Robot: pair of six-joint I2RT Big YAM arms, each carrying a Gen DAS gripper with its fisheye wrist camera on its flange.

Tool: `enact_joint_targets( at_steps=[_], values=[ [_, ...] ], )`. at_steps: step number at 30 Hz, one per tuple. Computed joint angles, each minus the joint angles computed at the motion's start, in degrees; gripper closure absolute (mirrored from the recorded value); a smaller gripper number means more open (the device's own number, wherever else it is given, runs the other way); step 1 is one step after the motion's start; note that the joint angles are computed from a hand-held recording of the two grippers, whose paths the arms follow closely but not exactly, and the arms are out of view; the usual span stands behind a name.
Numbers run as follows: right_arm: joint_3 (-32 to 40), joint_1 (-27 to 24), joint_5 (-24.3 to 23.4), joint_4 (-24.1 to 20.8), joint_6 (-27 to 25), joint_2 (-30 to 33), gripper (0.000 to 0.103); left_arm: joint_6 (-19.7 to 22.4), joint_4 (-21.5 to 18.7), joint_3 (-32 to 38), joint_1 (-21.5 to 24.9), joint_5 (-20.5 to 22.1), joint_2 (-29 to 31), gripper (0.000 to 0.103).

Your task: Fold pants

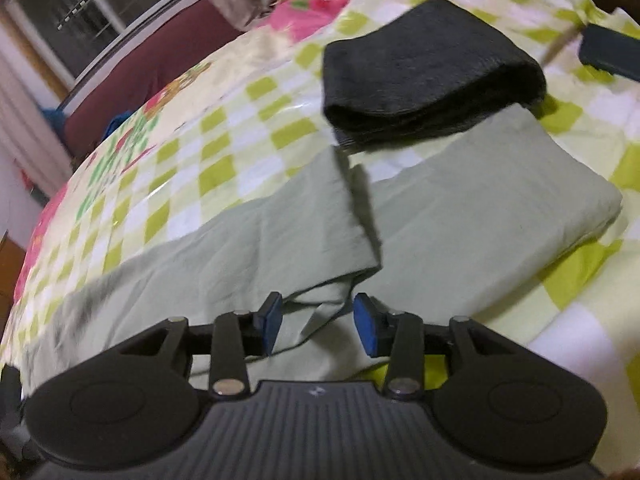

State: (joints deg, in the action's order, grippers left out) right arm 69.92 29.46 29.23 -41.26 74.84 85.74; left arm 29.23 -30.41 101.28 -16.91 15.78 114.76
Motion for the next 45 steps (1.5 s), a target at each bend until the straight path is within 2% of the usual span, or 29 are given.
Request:
enact_joint_targets(
  at_steps=[7, 10, 11, 12, 13, 14, 16, 20, 23, 26, 28, 30, 32, 34, 35, 37, 39, 43, 45],
  values=[
    [-2.2, -2.3, -0.7, 6.2, 2.4, -1.3, 0.059, 0.0, 0.2, 0.0, 0.0, 0.1, 0.0, 0.012],
    [-1.6, -2.6, 0.6, 5.9, 0.3, -1.3, 0.058, -0.2, 0.2, 0.1, 0.0, 0.2, 0.2, 0.011],
    [-0.7, -2.8, 0.5, 4.9, -1.4, -0.7, 0.060, -0.2, 0.2, 0.1, 0.0, 0.2, 0.2, 0.010],
    [-0.1, -3.2, -0.6, 4.8, -2.8, -0.3, 0.074, -0.2, 0.2, 0.1, 0.0, 0.2, 0.2, 0.010],
    [0.3, -3.6, -1.9, 4.6, -2.9, 0.0, 0.093, -0.2, 0.2, 0.1, 0.0, 0.2, 0.2, 0.010],
    [0.7, -4.0, -2.9, 4.1, -2.5, 0.2, 0.097, -0.2, 0.2, 0.2, 0.0, 0.1, 0.2, 0.010],
    [0.8, -4.5, -3.2, 4.2, -2.9, 0.0, 0.100, -0.2, 0.2, 0.1, 0.0, 0.1, 0.2, 0.010],
    [0.9, -6.0, 0.9, 3.1, -4.5, -2.7, 0.101, -0.3, 0.4, 0.2, -0.1, 0.1, 0.3, 0.010],
    [2.4, -8.5, 5.7, -2.7, -5.9, -4.8, 0.101, -0.4, 0.5, 0.1, -0.1, 0.1, 0.2, 0.010],
    [5.6, -11.5, 10.1, -15.9, -2.9, -5.0, 0.095, -0.3, 0.7, 0.0, -0.1, 0.0, 0.2, 0.009],
    [7.0, -11.6, 14.9, -24.3, 0.5, -4.4, 0.094, -0.2, 0.9, 0.0, -0.2, -0.2, 0.3, 0.009],
    [6.3, -10.6, 16.5, -27.7, 1.7, -4.9, 0.094, -0.2, 1.2, 0.0, -0.3, -0.3, 0.3, 0.009],
    [4.4, -9.0, 14.5, -26.3, 3.1, -6.4, 0.090, -0.3, 1.4, -0.2, -0.3, -0.3, 0.3, 0.008],
    [1.3, -7.5, 10.8, -21.9, 4.9, -8.3, 0.075, -0.3, 1.4, -0.2, -0.4, -0.4, 0.3, 0.008],
    [-0.3, -6.7, 9.0, -19.1, 6.1, -9.2, 0.072, -0.2, 1.4, -0.2, -0.3, -0.4, 0.3, 0.008],
    [-3.1, -5.6, 6.0, -14.9, 8.4, -10.2, 0.073, -0.2, 1.6, -0.3, -0.3, -0.5, 0.2, 0.008],
    [-5.1, -5.2, 4.3, -13.0, 11.3, -10.2, 0.072, -0.2, 1.6, -0.3, -0.4, -0.5, 0.3, 0.008],
    [-6.4, -6.2, 3.0, -11.3, 14.5, -9.3, 0.072, -0.2, 1.7, -0.2, -0.4, -0.6, 0.3, 0.008],
    [-6.2, -6.6, 3.5, -12.3, 15.9, -8.5, 0.073, -0.3, 1.8, -0.4, -0.4, -0.8, 0.3, 0.008]
  ],
)
